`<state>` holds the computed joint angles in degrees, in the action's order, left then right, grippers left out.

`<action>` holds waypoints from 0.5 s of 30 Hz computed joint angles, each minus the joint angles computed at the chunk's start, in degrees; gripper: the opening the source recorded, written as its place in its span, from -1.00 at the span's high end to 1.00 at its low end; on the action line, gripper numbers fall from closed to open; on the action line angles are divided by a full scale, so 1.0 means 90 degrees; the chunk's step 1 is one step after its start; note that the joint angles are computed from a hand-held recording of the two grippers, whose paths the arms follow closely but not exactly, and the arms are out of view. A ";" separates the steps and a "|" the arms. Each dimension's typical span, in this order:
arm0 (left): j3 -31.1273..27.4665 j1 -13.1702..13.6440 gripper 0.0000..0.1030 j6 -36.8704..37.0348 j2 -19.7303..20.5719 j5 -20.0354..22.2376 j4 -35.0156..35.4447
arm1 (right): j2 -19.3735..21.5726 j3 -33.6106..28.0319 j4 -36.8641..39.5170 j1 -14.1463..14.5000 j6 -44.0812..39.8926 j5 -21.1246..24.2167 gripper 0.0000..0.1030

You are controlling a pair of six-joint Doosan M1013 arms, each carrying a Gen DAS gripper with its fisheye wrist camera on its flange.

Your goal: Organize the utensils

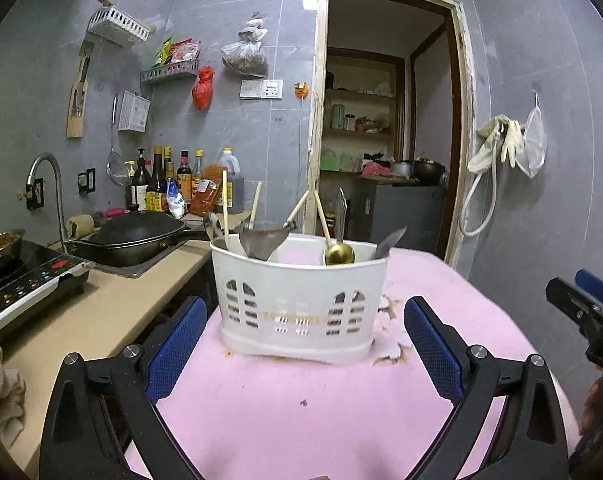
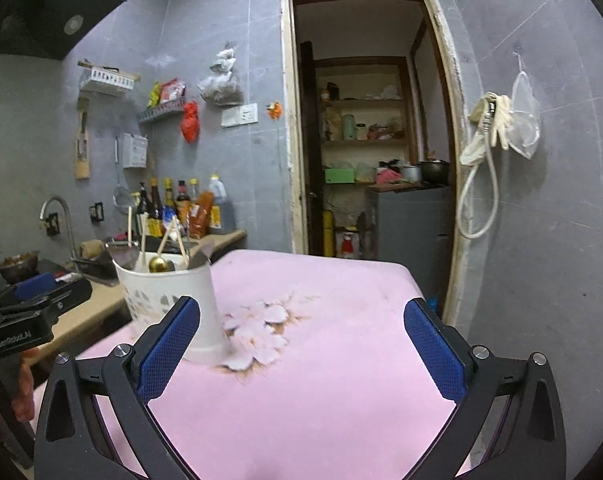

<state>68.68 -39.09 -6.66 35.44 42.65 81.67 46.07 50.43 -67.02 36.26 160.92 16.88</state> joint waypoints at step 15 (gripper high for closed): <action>0.0356 -0.0117 -0.88 -0.0464 -0.0033 0.0162 0.0140 | -0.0078 0.0348 0.0013 0.0067 0.0169 0.0410 -1.00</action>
